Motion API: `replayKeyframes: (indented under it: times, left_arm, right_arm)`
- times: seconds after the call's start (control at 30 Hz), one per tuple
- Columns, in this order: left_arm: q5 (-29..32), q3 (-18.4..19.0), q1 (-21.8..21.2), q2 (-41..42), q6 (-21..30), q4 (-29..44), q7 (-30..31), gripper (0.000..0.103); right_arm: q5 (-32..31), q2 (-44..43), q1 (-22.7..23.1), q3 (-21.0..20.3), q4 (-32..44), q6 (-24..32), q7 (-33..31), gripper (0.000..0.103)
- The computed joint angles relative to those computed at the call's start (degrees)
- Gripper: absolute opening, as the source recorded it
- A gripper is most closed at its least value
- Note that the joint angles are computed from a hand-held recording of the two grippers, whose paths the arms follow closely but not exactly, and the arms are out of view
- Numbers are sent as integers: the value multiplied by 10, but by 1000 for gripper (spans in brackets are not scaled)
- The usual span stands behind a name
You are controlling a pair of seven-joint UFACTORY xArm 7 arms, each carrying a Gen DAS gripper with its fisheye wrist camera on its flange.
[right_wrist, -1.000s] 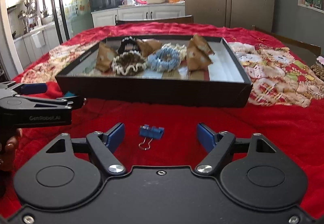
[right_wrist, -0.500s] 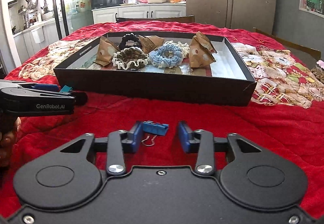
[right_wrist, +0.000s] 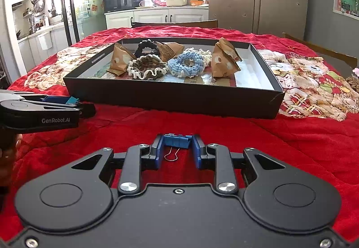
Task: Organize objects
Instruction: 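Lower the left gripper onto the blue binder clip and close it while the right grasps another clip, then carry both held blue binder clips up and over the black box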
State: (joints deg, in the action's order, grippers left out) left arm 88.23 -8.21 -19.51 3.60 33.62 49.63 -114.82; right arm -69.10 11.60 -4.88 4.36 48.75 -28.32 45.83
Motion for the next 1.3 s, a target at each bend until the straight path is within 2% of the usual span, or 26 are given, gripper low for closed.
replayKeyframes:
  times: [0.23, 0.77, 1.3]
  left_arm:
    - [0, -5, -2, -16, -8, -11, -1, 50]
    - [36, -25, -11, -52, -14, -16, -16, 50]
    - [47, -27, -8, -54, -15, 6, -5, 50]
  right_arm:
    - [20, -9, 2, -5, -14, -15, -31, 25]
    - [2, -24, -3, -24, -14, -62, -20, 26]
    - [31, -33, 7, -33, -1, -88, -48, 26]
